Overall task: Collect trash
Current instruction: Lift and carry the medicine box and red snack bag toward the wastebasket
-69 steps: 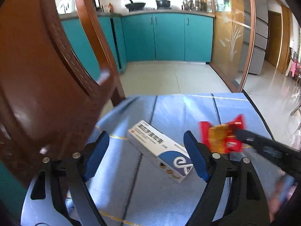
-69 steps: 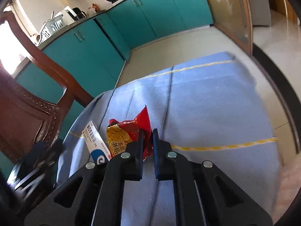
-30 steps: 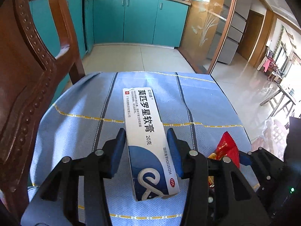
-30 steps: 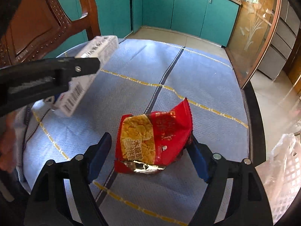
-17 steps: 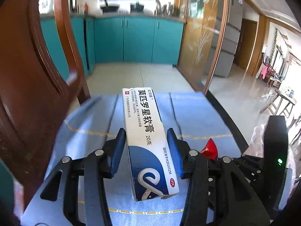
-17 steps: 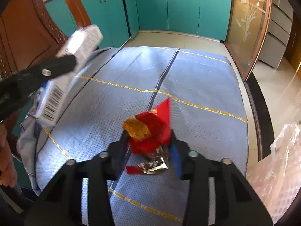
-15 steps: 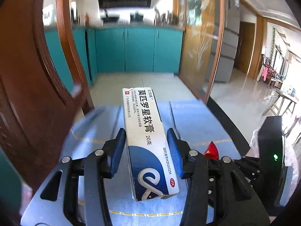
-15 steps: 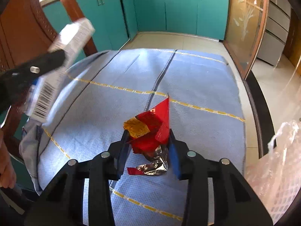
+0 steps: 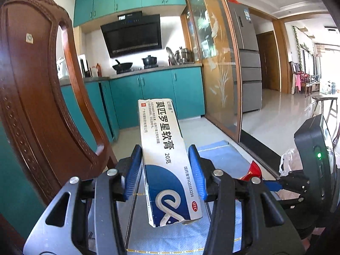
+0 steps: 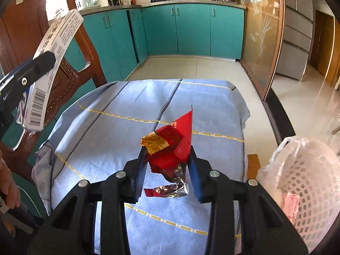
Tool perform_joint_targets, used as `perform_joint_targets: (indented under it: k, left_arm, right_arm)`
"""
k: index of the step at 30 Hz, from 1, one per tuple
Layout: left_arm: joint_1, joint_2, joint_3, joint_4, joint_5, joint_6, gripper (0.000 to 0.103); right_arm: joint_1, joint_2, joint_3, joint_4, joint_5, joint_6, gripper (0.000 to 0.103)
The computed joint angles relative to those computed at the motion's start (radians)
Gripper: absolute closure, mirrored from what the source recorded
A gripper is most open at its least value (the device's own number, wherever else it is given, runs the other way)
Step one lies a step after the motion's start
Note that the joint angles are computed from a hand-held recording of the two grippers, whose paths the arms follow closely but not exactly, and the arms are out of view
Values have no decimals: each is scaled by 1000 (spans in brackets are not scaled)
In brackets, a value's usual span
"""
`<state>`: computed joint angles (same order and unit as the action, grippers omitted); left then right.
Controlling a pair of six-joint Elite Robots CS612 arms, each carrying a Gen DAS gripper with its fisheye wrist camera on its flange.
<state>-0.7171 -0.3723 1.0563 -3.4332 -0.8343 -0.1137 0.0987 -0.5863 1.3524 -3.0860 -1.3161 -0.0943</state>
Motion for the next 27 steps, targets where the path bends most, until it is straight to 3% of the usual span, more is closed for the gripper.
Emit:
perform_joint_targets:
  k: [16, 27]
  left_arm:
    - [-7, -6, 23, -11, -11, -9, 57]
    - [-19, -17, 55, -74, 0, 9, 57]
  right_arm:
    - [4, -15, 33, -16, 0, -20, 66]
    - [-15, -31, 64, -102, 10, 52, 66]
